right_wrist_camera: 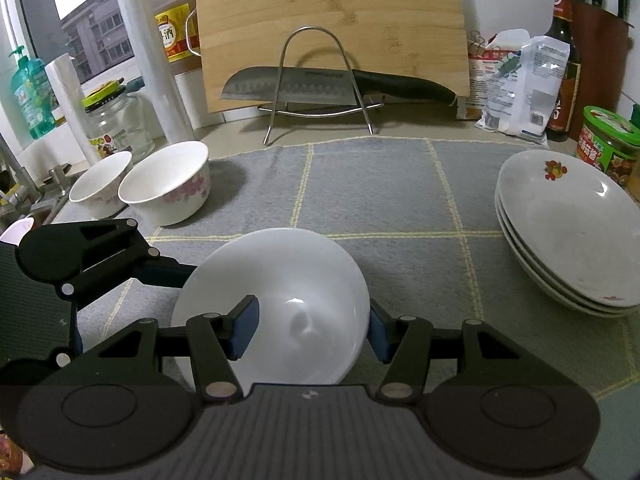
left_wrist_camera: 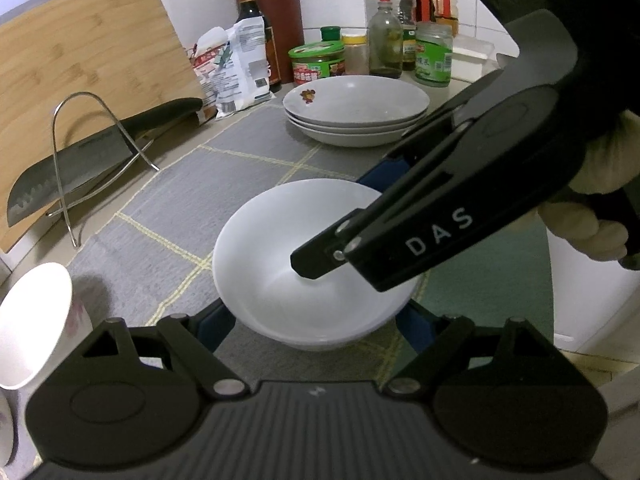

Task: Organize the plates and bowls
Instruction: 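Lower the large bowl onto the mat beside the plate stack and open the right gripper, then move the right gripper back to the white bowls near the sink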

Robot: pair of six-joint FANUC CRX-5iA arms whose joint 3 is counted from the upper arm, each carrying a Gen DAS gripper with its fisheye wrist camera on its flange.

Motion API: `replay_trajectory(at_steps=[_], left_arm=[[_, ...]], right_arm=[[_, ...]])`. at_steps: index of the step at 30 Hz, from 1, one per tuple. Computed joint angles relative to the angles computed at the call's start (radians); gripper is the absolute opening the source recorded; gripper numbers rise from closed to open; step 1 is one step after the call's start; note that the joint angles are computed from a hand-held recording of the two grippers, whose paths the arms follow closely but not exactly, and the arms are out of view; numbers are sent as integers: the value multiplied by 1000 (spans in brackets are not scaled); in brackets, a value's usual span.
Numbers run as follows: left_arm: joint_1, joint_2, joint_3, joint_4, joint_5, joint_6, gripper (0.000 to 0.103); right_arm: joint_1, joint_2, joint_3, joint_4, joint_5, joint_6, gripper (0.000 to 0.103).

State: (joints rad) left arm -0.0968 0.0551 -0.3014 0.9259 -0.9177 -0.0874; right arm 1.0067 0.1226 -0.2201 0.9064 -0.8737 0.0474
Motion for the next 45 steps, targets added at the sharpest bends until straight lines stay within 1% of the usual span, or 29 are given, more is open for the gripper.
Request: replay_trajectory(at_steps=[4,8,10,11,12,14,20,26,30,33,39,41,45], left_arm=[[0,4,1,7,-2,0,87],[-2,-4,-16,25,14,-19,88],[-5,-7,-24,35,26,-31,89],[-5,-8,-26,41,27,-34,90],[-4,-8,-27,45,25,-33,90],[2,-8,-29,56,18,-28,93],[23,-28,-52,81,18,-21,93],[59,-54,-77,123,22,-18,94],[86,-60,-77,127,-1,3,95],[93,-60,-75,116,-13,13,95],[96,-68,-91,125,-18,-9,95],[98,-55,-75,107,-41,-1,95],[86,-43,-64,103,-47,-12,95]], right_arm=[[-5,-1,0,-7,5,3,64],[-4,0,-2,-1,9,-3,69],[-1,4,2,1,3,0,83],[2,5,-1,17,-5,-11,95],[6,6,-5,35,-15,-22,101],[12,5,-8,55,-33,-31,103],[24,21,24,52,-95,0,103],[37,43,58,61,-132,34,103],[58,65,91,77,-185,47,103],[75,62,100,84,-212,34,103],[114,69,125,106,-322,-15,103],[122,66,123,110,-342,-36,103],[129,64,123,101,-371,-46,103]])
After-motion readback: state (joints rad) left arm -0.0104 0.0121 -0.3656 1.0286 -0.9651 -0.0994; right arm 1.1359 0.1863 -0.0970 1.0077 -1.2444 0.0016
